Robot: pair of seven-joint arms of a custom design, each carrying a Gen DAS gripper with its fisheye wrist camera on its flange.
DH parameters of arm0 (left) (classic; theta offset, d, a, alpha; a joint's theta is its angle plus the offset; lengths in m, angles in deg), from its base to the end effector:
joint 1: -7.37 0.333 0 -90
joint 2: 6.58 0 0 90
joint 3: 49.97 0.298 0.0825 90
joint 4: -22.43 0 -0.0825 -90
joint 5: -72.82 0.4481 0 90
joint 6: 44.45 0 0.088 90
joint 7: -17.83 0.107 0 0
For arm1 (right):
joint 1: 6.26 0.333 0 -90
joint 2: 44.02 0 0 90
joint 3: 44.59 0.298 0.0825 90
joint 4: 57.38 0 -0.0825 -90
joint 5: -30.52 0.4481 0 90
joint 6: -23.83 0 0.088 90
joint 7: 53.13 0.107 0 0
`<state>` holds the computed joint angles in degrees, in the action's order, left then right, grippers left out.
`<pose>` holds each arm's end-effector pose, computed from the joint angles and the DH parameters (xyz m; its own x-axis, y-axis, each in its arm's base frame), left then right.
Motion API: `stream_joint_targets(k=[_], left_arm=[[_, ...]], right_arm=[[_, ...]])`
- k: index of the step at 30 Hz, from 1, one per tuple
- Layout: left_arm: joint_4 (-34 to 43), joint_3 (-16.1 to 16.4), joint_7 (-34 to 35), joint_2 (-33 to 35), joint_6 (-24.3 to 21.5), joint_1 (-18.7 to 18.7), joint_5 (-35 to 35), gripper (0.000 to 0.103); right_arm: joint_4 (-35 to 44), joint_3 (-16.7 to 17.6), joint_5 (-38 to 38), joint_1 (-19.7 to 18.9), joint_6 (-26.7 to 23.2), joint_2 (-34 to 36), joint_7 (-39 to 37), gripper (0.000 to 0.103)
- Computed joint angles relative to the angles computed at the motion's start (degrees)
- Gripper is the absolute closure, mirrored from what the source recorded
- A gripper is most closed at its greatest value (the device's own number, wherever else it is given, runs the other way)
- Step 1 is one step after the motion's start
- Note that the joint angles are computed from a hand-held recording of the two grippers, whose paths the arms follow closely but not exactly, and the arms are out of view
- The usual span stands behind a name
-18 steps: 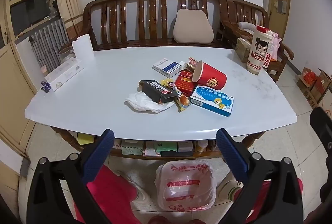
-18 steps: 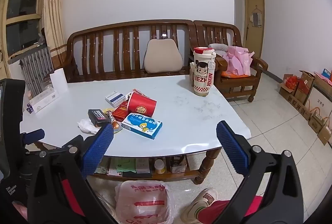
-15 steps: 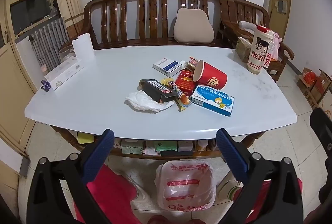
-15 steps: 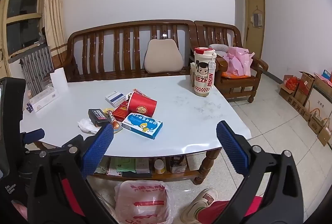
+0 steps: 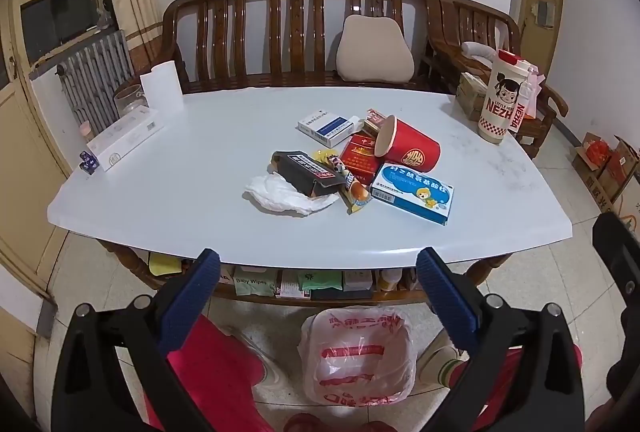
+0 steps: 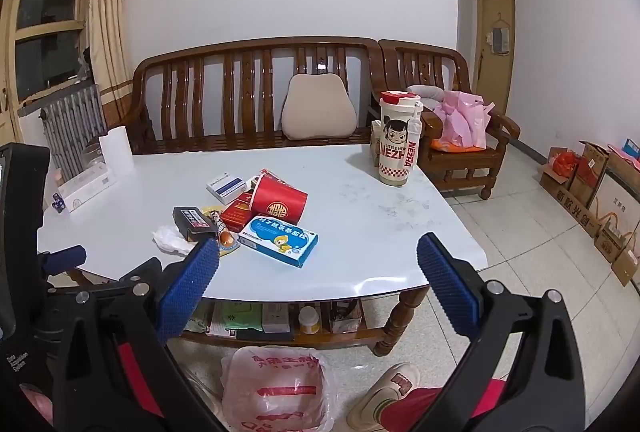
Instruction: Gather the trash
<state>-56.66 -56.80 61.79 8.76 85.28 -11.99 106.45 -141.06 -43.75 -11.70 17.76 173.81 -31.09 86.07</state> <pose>0.6801 -0.3050 0.6148 0.1315 -0.9912 -0.0169 -0.6954 -0.0801 -0.7141 0.6650 0.3235 0.6364 0.0420 -0.9991 -0.0055 -0.4686 -0.0149 -0.8833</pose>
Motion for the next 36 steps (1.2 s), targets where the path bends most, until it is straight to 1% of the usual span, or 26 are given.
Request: stream_joint_targets(k=[5, 20, 24, 36], left_arm=[[0.08, -0.03, 0.71, -0.08, 0.01, 0.11, -0.33, 0.007], [0.87, 0.07, -0.11, 0.09, -0.98, -0.16, 0.61, 0.007], [0.04, 0.08, -0.48, -0.48, -0.36, 0.08, 0.45, 0.007], [-0.15, -0.11, -0.34, -0.65, -0.49, 0.34, 0.45, 0.007]], right_arm=[[0.20, 0.01, -0.76, 0.38, -0.70, -0.01, 0.59, 0.006], [0.21, 0.19, -0.11, 0.26, -0.05, -0.22, -0.57, 0.006], [0.17, 0.24, -0.09, 0.28, -0.13, -0.32, -0.64, 0.006], [0.60, 0.28, 0.83, 0.43, -0.37, -0.07, -1.45, 0.006]])
